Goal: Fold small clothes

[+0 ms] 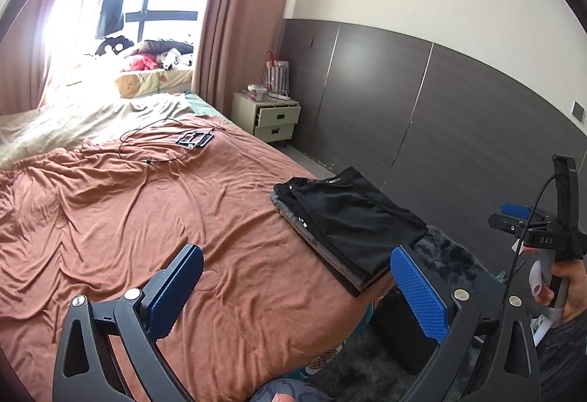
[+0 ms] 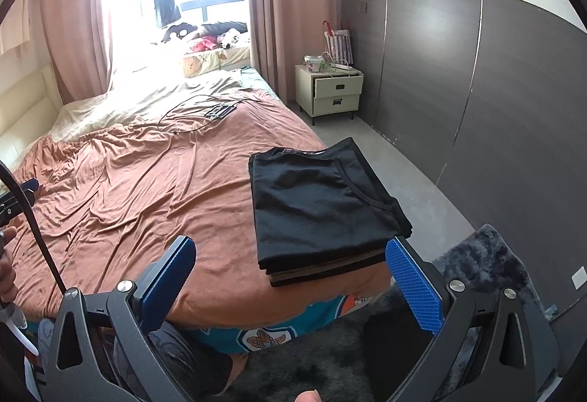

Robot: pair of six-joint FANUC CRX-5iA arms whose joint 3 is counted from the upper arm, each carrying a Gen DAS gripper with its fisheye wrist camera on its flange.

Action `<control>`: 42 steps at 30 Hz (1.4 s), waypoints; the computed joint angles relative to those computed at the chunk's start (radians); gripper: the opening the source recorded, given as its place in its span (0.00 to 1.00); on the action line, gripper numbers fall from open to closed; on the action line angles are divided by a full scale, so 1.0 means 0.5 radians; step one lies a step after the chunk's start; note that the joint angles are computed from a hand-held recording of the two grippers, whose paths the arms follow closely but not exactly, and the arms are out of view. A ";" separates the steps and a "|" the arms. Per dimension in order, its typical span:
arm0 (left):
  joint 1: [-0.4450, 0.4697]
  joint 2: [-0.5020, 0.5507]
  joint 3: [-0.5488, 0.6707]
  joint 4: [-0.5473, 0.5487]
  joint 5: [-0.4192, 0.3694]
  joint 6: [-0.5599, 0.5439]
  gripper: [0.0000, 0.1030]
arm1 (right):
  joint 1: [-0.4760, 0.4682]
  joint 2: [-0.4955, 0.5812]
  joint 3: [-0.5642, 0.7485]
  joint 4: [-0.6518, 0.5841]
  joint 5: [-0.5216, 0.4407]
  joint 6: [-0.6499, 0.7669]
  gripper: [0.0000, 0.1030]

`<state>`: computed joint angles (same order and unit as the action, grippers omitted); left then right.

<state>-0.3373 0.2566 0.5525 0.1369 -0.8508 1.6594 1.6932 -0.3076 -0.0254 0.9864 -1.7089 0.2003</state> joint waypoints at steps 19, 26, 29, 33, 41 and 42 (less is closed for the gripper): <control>-0.127 -0.751 -0.866 -0.513 0.358 0.386 1.00 | 0.541 0.039 -0.376 0.208 -0.147 -0.617 1.00; -0.218 -0.915 -1.031 -0.785 0.373 0.653 1.00 | 0.682 0.066 -0.517 0.196 -0.165 -0.939 1.00; -0.269 -0.965 -1.078 -0.904 0.343 0.752 1.00 | 0.730 0.110 -0.543 0.189 -0.221 -1.039 1.00; -0.324 -1.033 -1.151 -1.007 0.329 0.863 1.00 | 0.769 0.167 -0.570 0.155 -0.219 -1.149 1.00; -0.556 -1.113 -1.200 -1.420 0.169 1.162 1.00 | 0.805 0.254 -0.607 0.147 -0.171 -1.197 1.00; -0.603 -1.119 -1.196 -1.502 0.128 1.225 1.00 | 0.812 0.268 -0.608 0.147 -0.168 -1.215 1.00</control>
<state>-0.6388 -0.3027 -0.0454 -0.6142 -0.7868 2.2721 2.0991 -0.1738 -0.3293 1.0598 -1.7929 -0.4074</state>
